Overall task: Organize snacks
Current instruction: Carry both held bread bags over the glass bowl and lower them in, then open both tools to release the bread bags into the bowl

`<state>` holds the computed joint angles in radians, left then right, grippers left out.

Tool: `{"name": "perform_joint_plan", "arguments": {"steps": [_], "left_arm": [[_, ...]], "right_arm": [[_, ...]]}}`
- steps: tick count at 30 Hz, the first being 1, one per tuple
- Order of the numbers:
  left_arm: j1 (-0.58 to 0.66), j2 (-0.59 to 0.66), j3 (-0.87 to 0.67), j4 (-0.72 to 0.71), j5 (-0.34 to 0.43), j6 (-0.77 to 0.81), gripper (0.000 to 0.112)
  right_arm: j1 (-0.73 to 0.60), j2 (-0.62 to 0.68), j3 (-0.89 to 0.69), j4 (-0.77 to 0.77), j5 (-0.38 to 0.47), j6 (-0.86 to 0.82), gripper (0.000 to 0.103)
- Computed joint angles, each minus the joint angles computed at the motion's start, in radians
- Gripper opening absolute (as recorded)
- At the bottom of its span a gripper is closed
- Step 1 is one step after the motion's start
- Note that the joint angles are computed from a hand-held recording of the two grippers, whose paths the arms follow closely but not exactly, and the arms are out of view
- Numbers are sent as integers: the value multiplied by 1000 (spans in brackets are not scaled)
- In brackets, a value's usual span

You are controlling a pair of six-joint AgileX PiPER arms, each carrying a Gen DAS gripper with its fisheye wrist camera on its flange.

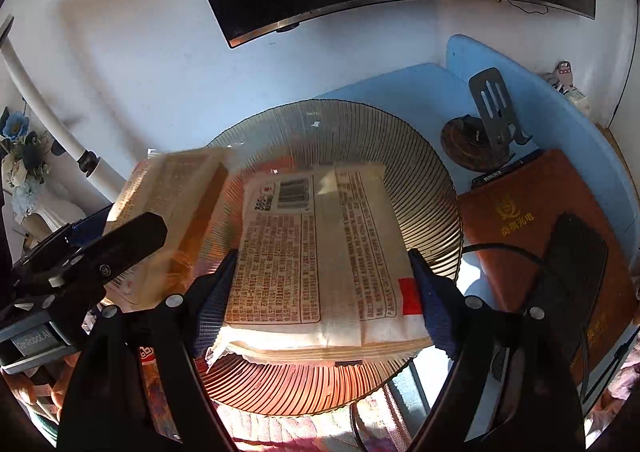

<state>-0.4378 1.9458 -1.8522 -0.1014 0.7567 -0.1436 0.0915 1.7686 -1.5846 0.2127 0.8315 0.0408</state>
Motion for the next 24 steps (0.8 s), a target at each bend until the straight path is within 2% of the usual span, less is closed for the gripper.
{"name": "perform_joint_plan", "arguments": {"steps": [4,8,12,17,20,22,24], "left_arm": [[8,4,-14,-12,-11,15,85],[29,-89,105,-33,-62,38,85],[48,-203,197,-52,-90,35,85],[89,-455,367,-36,-106,17,92],[109,-644,508,78,-103,-56,94],[127,-782,617,151,-94,-111,95],[140,-924,730,264,-69,-204,97]], "right_arm": [[-18,-1,16,20,-23,-32,79],[-13,-59,67,12,-46,-31,79],[27,-118,62,-12,-17,-29,79],[121,-256,78,-29,4,-27,79],[240,-332,87,-118,14,25,79],[331,-373,100,-170,15,70,86],[438,-406,135,-210,8,132,89]]}}
